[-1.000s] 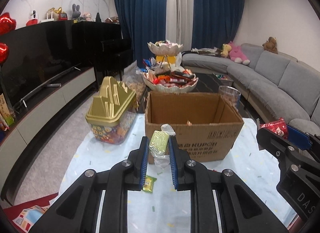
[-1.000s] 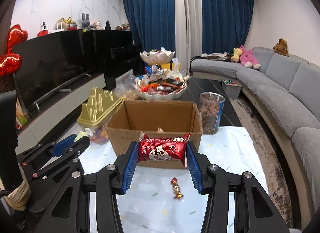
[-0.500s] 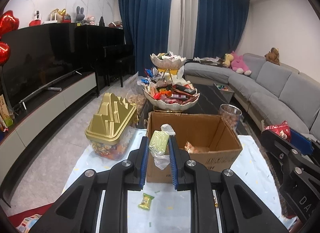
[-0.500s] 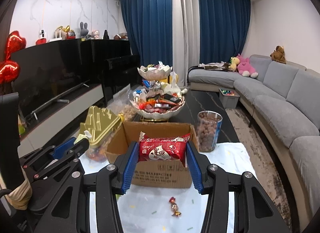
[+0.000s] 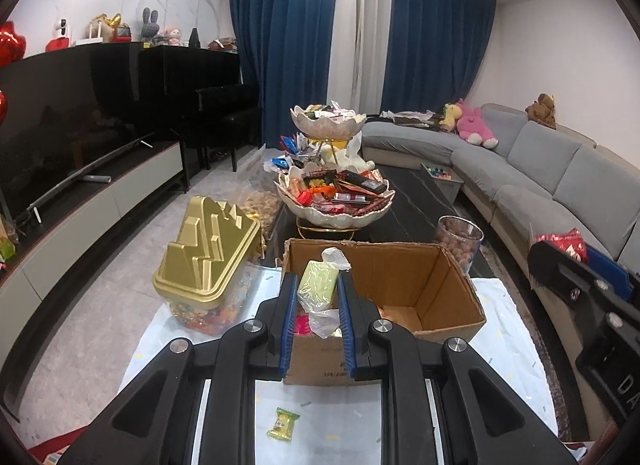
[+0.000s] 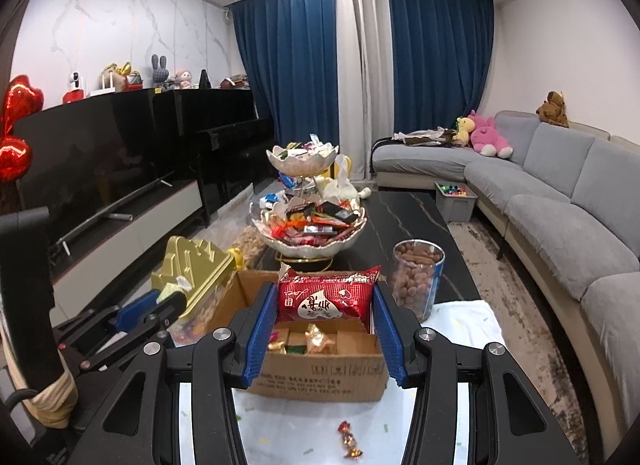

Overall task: Organize snacks
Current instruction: 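Lift both held snacks and carry them over the cardboard box, then open both tools to drop the clear sweet and red pastry into the box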

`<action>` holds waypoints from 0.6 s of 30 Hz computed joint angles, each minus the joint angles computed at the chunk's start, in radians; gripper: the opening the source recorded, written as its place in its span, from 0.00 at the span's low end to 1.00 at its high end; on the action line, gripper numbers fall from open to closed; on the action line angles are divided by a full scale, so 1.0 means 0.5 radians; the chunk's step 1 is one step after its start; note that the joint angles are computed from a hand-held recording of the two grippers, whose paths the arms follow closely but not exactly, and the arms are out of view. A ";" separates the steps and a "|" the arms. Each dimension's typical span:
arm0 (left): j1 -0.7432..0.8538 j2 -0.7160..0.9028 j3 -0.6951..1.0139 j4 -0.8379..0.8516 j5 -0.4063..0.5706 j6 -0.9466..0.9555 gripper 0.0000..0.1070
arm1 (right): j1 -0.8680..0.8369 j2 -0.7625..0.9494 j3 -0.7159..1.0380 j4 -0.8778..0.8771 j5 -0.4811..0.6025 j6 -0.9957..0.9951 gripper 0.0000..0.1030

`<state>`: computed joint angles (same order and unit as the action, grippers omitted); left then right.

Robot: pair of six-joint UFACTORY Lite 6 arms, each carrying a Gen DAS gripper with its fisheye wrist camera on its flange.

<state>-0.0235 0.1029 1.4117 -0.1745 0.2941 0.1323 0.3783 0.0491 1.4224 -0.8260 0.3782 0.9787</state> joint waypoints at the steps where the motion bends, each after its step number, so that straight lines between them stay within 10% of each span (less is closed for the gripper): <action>1: -0.007 0.032 0.028 0.016 -0.004 -0.013 0.19 | -0.012 0.026 0.030 0.016 -0.006 -0.018 0.48; 18: -0.052 0.666 0.719 0.182 0.119 -0.188 0.19 | -0.194 0.616 0.624 0.488 -0.065 -0.556 0.48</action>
<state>-0.0497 0.4360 1.7712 -0.0836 0.3537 0.0384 0.2811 0.3570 1.7347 -0.5820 0.3459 0.7009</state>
